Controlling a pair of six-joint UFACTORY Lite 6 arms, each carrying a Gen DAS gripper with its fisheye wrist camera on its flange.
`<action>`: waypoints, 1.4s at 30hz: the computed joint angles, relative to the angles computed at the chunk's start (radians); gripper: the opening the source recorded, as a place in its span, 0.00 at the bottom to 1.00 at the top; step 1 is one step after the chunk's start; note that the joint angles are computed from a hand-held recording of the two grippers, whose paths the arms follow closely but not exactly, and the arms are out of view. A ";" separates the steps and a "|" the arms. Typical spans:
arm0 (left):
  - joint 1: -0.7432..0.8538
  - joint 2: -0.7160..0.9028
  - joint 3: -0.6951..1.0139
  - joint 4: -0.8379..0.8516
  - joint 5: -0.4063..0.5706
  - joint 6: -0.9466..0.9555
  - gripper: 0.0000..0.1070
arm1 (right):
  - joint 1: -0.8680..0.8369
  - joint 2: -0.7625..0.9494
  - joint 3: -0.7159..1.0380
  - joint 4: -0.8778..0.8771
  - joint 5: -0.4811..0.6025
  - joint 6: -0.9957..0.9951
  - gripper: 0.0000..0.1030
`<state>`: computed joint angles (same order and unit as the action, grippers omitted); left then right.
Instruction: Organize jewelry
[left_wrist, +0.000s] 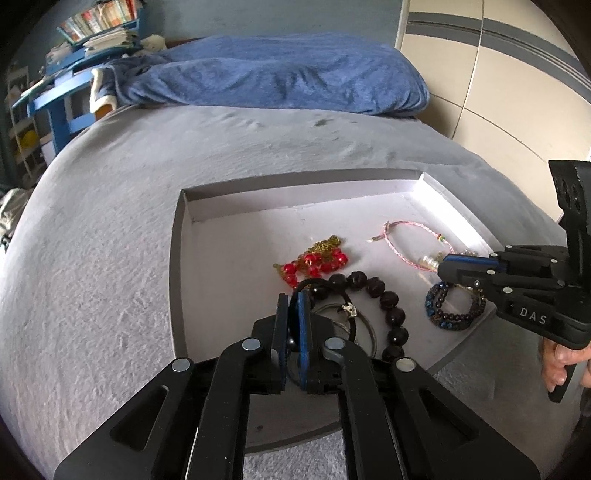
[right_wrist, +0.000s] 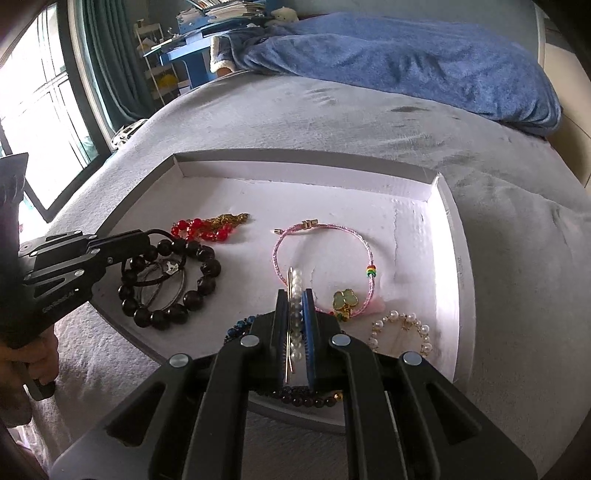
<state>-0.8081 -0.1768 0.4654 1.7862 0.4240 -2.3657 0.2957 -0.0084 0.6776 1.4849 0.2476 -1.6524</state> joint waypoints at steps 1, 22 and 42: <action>0.000 -0.007 -0.008 -0.002 0.006 0.000 0.18 | 0.006 -0.009 -0.005 0.003 -0.004 -0.002 0.08; -0.416 -0.140 -0.112 -0.231 0.488 -0.077 0.92 | -0.215 -0.487 -0.406 0.352 0.200 -0.399 0.79; -0.814 -0.194 -0.193 -0.512 0.810 -0.224 0.92 | -0.433 -1.155 -0.706 -0.243 0.340 0.146 0.95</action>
